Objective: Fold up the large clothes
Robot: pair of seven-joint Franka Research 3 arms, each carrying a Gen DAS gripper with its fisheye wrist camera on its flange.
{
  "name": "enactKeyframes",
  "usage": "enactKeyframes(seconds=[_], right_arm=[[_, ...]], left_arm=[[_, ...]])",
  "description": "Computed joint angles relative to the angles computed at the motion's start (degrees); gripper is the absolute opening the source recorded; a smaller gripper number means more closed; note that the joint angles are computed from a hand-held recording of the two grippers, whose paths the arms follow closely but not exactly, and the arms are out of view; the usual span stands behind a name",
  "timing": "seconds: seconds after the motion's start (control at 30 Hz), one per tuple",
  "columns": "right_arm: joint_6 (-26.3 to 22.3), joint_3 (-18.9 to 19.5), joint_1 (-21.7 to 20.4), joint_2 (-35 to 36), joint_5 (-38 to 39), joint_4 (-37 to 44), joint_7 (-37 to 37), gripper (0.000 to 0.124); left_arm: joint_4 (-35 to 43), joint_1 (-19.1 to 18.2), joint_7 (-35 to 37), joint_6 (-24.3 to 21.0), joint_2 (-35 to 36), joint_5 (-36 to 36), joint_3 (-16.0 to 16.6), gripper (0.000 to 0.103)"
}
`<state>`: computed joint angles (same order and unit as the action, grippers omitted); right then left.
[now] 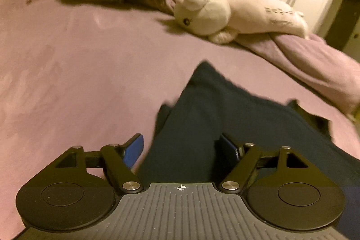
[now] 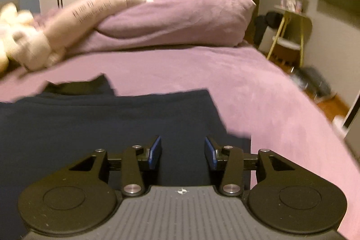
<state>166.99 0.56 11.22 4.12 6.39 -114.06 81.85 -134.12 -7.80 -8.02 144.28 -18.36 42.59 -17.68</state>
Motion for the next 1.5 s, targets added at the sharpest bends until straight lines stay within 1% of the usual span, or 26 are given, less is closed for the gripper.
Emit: enactKeyframes(seconds=[0.03,0.1,0.17,0.23,0.3,0.37,0.43,0.53,0.6,0.67,0.73,0.8,0.83,0.87,0.9,1.0,1.07,1.13,1.2,1.27,1.33,1.43,1.47,1.5], right_arm=[[-0.44,0.73,-0.37,-2.99,4.21,-2.85,-2.05,0.043],[-1.35,1.04,0.01,-8.47,9.78,-8.05,-2.53,0.043],[-4.18,0.63,1.17,-12.21,15.90,-11.15,-3.67,0.043],[-7.06,0.52,1.85,-14.26,18.59,-12.71,-3.54,0.043],[-7.47,1.13,2.21,-15.82,18.31,-14.29,-3.99,0.044],[-8.58,1.32,2.71,-16.41,18.01,-14.34,-4.79,0.044],[-9.89,1.34,3.52,-17.05,19.05,-14.13,-5.32,0.044],[-11.42,1.53,4.32,-18.13,20.19,-14.25,-5.59,0.044],[-12.19,1.87,4.49,-18.56,19.73,-14.39,-5.64,0.044],[-13.02,2.13,4.61,-18.94,19.00,-14.47,-5.76,0.044],[-13.51,2.55,4.61,-19.05,17.94,-14.40,-5.57,0.045],[-14.17,2.83,4.61,-18.96,16.96,-14.09,-5.23,0.045],[-14.29,3.02,4.63,-18.93,16.47,-13.95,-5.04,0.045],[-14.56,3.19,4.68,-18.75,16.01,-13.60,-4.83,0.045],[-14.67,3.22,4.82,-18.62,15.86,-13.42,-4.86,0.045],[-14.69,3.57,5.21,-18.26,15.19,-13.12,-4.67,0.045],[-14.75,3.92,5.33,-17.99,14.34,-13.12,-4.37,0.045],[-14.93,4.33,5.39,-17.65,13.16,-12.92,-3.75,0.046],[-15.32,4.29,5.83,-17.45,13.07,-12.46,-4.06,0.046],[-15.66,4.16,6.20,-17.24,13.36,-11.90,-4.50,0.046],[-15.97,4.27,6.29,-16.99,13.12,-11.45,-4.35,0.046],[-16.16,4.38,6.44,-16.76,12.83,-11.19,-4.35,0.046],[-16.13,4.40,6.56,-16.77,12.80,-11.18,-4.60,0.046],[-15.98,4.43,6.64,-16.84,12.77,-11.25,-4.76,0.046]], left_arm=[[-2.77,-1.32,1.22,1.31,-2.98,-2.27,0.90,0.080],[-8.00,-4.06,3.45,2.01,-9.13,-7.74,1.79,0.083],[-13.40,-6.37,3.37,4.63,-14.91,-13.12,2.36,0.085],[-18.59,-9.10,2.93,8.38,-19.73,-19.13,3.43,0.086],[-22.73,-11.39,3.12,12.90,-22.79,-23.68,4.58,0.086],[-25.88,-11.70,3.00,18.11,-24.45,-25.98,4.43,0.087],[-27.00,-11.29,3.75,21.09,-24.35,-27.60,4.17,0.087],[-27.26,-9.55,4.70,24.77,-22.50,-29.15,3.39,0.088],[-26.72,-7.66,4.92,26.62,-20.61,-29.40,2.29,0.088],[-26.16,-7.13,5.22,27.63,-18.84,-30.23,2.42,0.088],[-26.45,-6.26,4.82,30.78,-17.31,-31.09,2.29,0.088],[-26.06,-5.63,4.53,30.82,-16.28,-31.90,2.31,0.088],[-26.11,-5.23,4.03,31.57,-15.86,-32.38,2.23,0.088],[-26.48,-4.17,3.04,32.79,-15.86,-32.66,1.37,0.086],[-27.15,-2.60,1.74,34.63,-16.23,-32.77,0.06,0.077],[-29.23,-0.80,-0.17,40.85,-16.73,-33.61,-0.84,0.068],[-29.44,-1.37,0.39,41.20,-16.81,-33.74,-0.04,0.066],[-28.64,-2.59,2.23,40.22,-15.86,-33.29,1.55,0.066],[-27.66,-3.59,3.55,38.96,-14.51,-33.43,3.07,0.070],[-27.16,-3.27,4.02,40.79,-12.65,-33.96,3.69,0.074],[-26.85,-2.51,4.57,41.45,-11.64,-34.17,3.40,0.074],[-26.18,-3.58,6.73,43.47,-9.19,-34.11,5.60,0.076],[-26.14,-3.89,7.18,44.48,-8.57,-34.28,6.17,0.075],[-25.97,-4.45,7.63,44.95,-8.03,-34.44,6.98,0.069]])
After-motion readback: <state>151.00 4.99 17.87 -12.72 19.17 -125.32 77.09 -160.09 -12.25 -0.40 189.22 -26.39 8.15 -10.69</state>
